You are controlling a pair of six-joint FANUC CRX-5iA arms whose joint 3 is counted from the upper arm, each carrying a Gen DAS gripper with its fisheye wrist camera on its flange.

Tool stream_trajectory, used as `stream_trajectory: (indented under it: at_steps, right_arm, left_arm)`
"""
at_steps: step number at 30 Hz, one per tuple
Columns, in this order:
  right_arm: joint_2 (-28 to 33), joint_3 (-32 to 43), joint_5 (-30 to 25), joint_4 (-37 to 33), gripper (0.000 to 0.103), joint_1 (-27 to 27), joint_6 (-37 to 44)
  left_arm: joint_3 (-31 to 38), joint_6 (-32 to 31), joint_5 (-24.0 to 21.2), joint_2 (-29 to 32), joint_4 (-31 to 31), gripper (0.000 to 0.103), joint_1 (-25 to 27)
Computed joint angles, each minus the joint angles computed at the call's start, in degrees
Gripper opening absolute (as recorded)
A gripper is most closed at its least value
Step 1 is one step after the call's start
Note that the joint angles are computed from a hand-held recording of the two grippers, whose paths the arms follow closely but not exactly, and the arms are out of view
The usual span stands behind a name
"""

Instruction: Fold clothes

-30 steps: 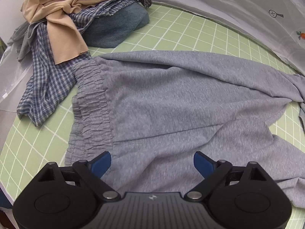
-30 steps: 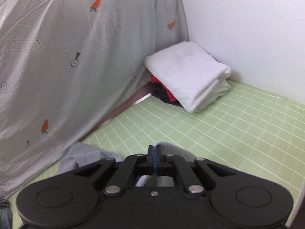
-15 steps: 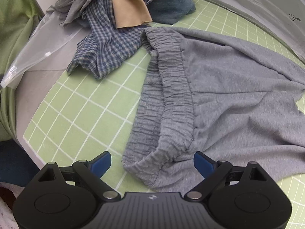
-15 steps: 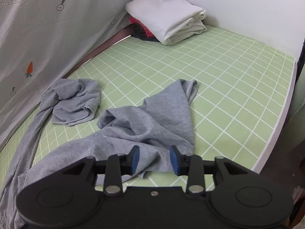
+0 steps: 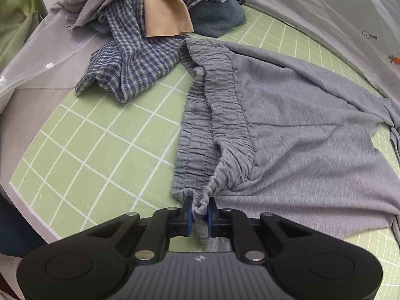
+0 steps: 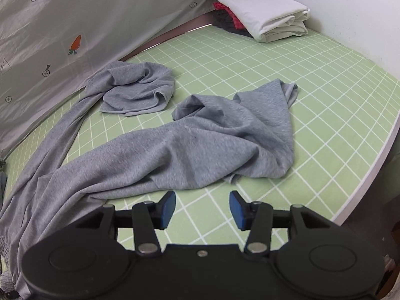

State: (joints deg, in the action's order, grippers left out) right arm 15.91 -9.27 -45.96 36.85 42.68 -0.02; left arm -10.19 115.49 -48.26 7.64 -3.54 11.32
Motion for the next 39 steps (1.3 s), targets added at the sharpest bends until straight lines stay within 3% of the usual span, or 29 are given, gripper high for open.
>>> stream_trajectory:
  at_steps: [7, 10, 14, 16, 23, 32, 36, 39]
  right_arm:
    - [0.07, -0.03, -0.14, 0.20, 0.048, 0.73, -2.41]
    - [-0.08, -0.29, -0.08, 0.00, 0.049, 0.21, -2.94]
    - [-0.04, -0.50, -0.54, 0.60, 0.060, -0.96, -3.76]
    - [-0.05, -0.80, -0.67, 1.63, 0.071, -1.92, -4.33]
    - [0.15, -1.91, 1.03, 4.10, 0.081, -6.92, -2.61]
    - [2.44, -0.42, 9.01, 2.46, 0.058, -15.63, 4.97]
    - [6.49, 4.39, 10.25, -0.78, 0.046, -18.17, 10.55]
    - [10.58, 9.32, 9.85, -3.50, 0.043, -19.84, 14.08]
  left_arm:
    - [-0.18, 7.12, -1.87, -2.53, -5.29, 0.012, 4.26]
    - [1.67, 9.19, -4.63, -1.84, -5.87, 0.024, 4.11]
    - [4.40, 12.67, -7.42, -1.43, -9.10, 0.071, 0.60]
    - [6.21, 14.71, -8.40, -0.99, -11.42, 0.076, -1.80]
    - [13.83, 19.25, -11.48, 3.14, -17.55, 0.085, -9.40]
    - [24.98, 15.16, -15.61, 14.76, -11.87, 0.085, -14.04]
    - [31.20, 12.57, -18.52, 20.54, -9.86, 0.085, -15.15]
    - [36.89, 10.04, -21.81, 25.04, -9.72, 0.085, -15.93]
